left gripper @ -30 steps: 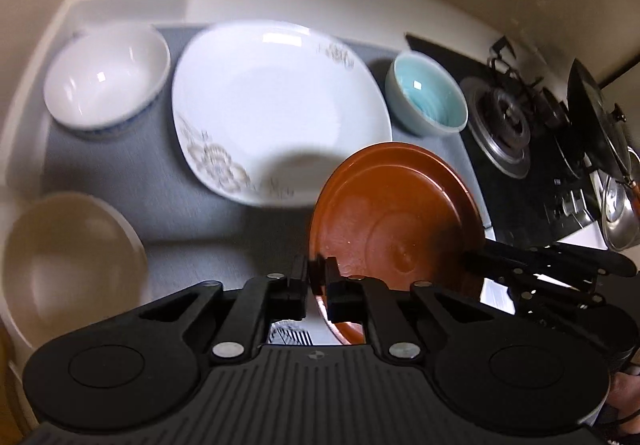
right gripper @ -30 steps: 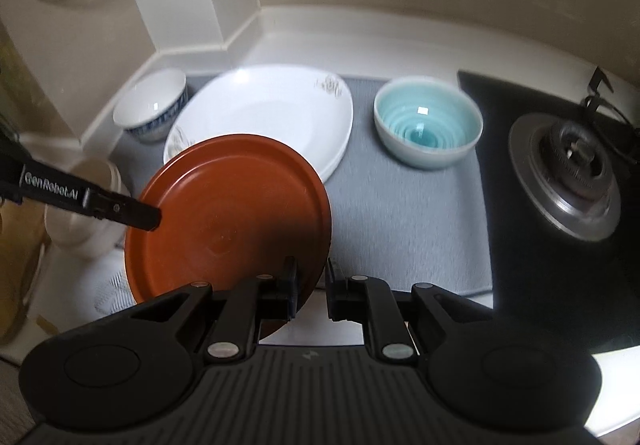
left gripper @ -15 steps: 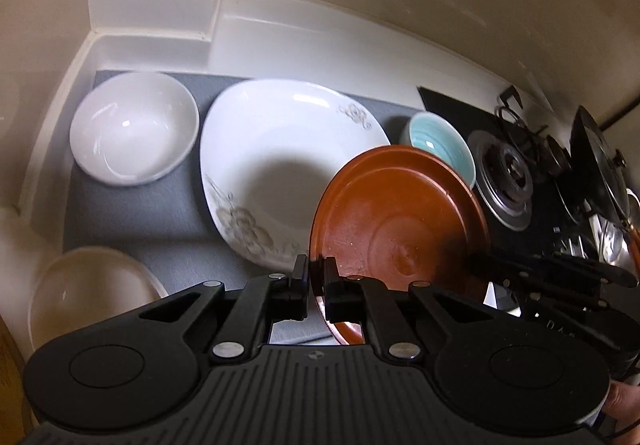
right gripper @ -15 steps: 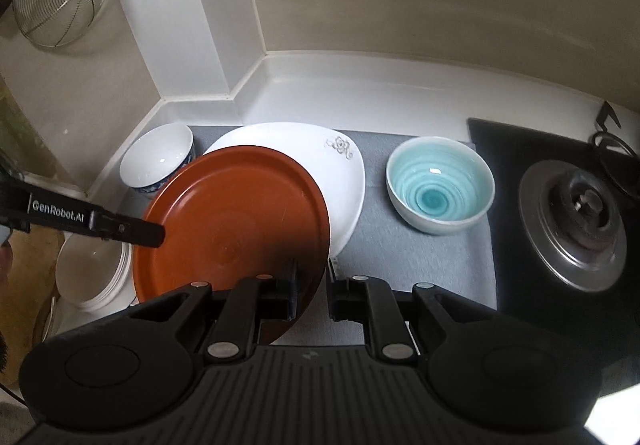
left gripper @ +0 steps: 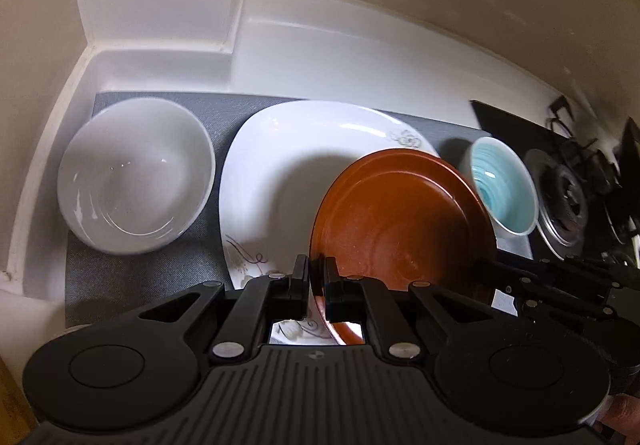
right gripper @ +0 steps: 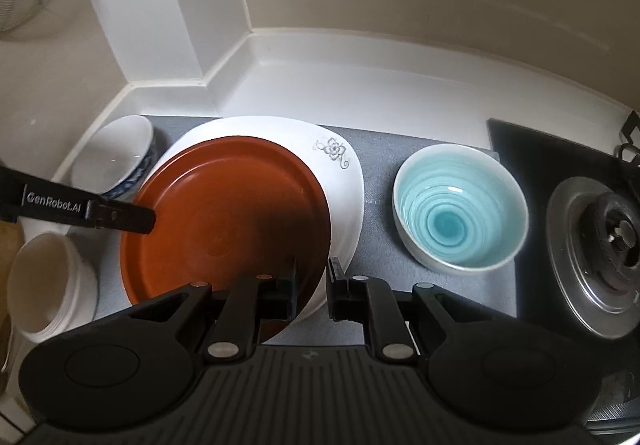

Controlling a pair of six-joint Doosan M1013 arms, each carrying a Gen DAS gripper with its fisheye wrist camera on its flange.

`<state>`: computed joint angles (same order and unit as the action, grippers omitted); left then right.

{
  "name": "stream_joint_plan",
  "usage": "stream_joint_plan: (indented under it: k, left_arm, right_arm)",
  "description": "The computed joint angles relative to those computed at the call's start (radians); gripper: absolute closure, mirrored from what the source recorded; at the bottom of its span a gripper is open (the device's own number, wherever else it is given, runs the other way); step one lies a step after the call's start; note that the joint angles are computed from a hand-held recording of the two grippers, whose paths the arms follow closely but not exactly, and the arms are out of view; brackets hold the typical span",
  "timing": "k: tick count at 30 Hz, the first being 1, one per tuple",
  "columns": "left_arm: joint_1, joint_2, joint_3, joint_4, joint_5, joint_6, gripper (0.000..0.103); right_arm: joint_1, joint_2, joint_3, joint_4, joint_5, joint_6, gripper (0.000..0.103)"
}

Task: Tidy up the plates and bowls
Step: 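Carry the orange plate with both tools and lower it onto the white plate stack, then open both tools to release the orange plate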

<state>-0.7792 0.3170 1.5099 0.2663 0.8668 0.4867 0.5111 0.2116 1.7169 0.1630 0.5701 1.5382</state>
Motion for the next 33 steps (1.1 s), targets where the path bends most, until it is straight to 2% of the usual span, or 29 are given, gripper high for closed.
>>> stream_joint_plan:
  k: [4, 8, 17, 19, 24, 26, 28, 30, 31, 32, 33]
  left_arm:
    - [0.009, 0.025, -0.014, 0.001, 0.027, -0.004, 0.096]
    - [0.016, 0.038, -0.017, 0.002, 0.036, -0.009, 0.096]
    - [0.017, 0.06, -0.029, 0.039, 0.057, -0.014, 0.095]
    - [0.015, 0.063, -0.026, 0.064, 0.046, -0.023, 0.095]
    - [0.017, 0.06, -0.02, 0.068, 0.036, -0.033, 0.095]
    - [0.019, 0.055, -0.015, 0.054, 0.032, -0.031, 0.094]
    - [0.018, 0.049, -0.015, 0.044, 0.052, -0.039, 0.092]
    - [0.012, 0.028, -0.002, 0.066, 0.062, -0.071, 0.078]
    - [0.008, 0.003, 0.024, 0.09, 0.033, -0.109, 0.073]
    - [0.003, -0.025, 0.053, 0.129, 0.007, -0.163, 0.057]
    - [-0.006, -0.051, 0.082, 0.186, 0.002, -0.238, 0.037]
  right_arm:
    - [0.004, 0.036, -0.028, -0.02, 0.009, 0.008, 0.087]
    - [0.022, 0.061, -0.041, -0.1, -0.001, 0.03, 0.087]
    - [0.022, 0.091, -0.055, -0.091, -0.01, 0.023, 0.087]
    - [0.024, 0.094, -0.05, -0.11, -0.036, 0.018, 0.087]
    - [0.03, 0.1, -0.06, -0.147, -0.029, 0.043, 0.087]
    - [0.027, 0.099, -0.058, -0.128, -0.033, 0.031, 0.082]
    - [0.024, 0.09, -0.048, -0.094, -0.049, 0.02, 0.064]
    - [0.027, 0.073, -0.027, -0.125, -0.094, 0.066, 0.062]
    - [0.025, 0.063, -0.018, -0.108, -0.109, 0.062, 0.062]
    - [0.02, 0.051, -0.007, -0.069, -0.124, 0.037, 0.062]
    - [0.016, 0.037, 0.006, -0.042, -0.139, 0.016, 0.06]
